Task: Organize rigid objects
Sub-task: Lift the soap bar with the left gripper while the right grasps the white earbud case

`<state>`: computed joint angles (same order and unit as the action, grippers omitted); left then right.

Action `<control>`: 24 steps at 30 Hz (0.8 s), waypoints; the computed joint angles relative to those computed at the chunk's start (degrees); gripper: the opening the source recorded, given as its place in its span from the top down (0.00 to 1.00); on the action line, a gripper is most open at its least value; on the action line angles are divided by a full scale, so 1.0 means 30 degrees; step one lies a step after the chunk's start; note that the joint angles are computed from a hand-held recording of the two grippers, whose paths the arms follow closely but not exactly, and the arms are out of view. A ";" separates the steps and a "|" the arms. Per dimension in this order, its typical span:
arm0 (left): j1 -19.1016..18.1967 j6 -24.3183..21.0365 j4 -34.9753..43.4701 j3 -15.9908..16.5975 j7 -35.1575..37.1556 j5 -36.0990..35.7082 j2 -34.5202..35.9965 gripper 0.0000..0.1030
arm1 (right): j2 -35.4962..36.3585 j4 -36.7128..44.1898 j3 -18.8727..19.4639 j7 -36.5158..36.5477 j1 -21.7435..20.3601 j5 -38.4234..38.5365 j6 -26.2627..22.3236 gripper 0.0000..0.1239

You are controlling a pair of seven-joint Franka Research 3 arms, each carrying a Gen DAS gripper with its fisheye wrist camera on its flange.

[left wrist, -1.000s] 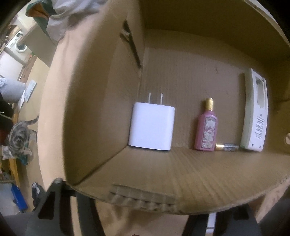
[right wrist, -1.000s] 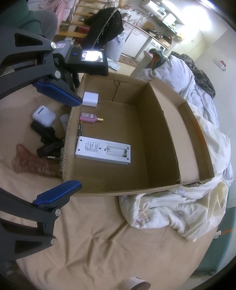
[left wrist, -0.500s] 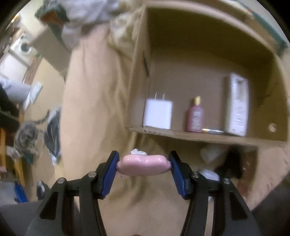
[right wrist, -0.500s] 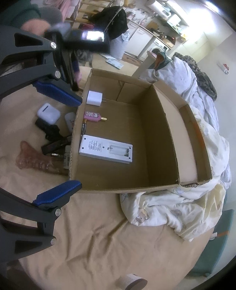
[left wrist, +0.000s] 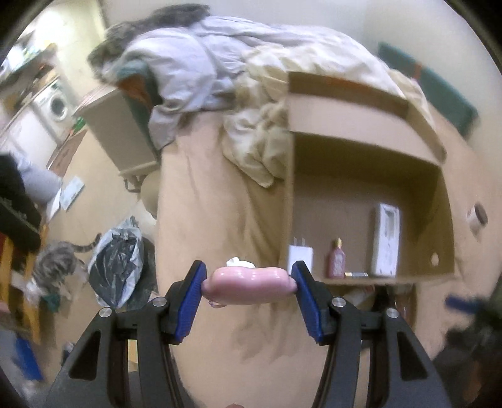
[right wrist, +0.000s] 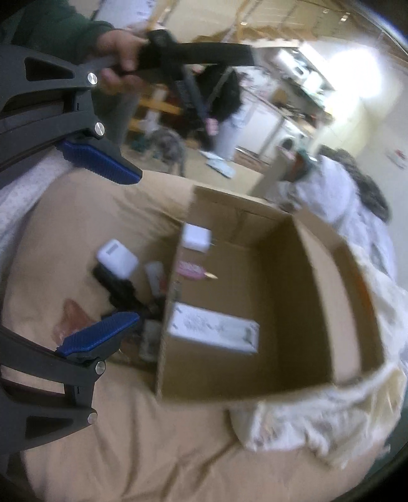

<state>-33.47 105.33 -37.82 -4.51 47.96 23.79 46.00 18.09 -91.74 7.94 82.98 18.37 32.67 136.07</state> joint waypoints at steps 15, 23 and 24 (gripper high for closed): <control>0.1427 0.1703 -0.2395 -0.1288 -0.1006 -0.2420 -0.1219 0.49 | 0.6549 0.8007 -0.0710 -0.2685 0.3526 -0.8576 -0.5292 0.30; 0.1447 -0.0248 0.0800 -0.1269 -0.0923 -0.3472 0.0695 0.49 | 0.9277 1.2234 -0.0881 -0.2814 0.3433 -0.8390 -0.7789 0.49; 0.1357 -0.0380 0.1246 -0.1195 -0.0838 -0.3502 0.0938 0.49 | 0.9563 1.2675 -0.0942 -0.2799 0.3518 -0.8434 -0.8008 0.49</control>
<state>-29.39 104.19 -34.08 -8.10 45.44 13.28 48.82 46.78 -53.71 5.12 74.58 28.93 7.37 112.05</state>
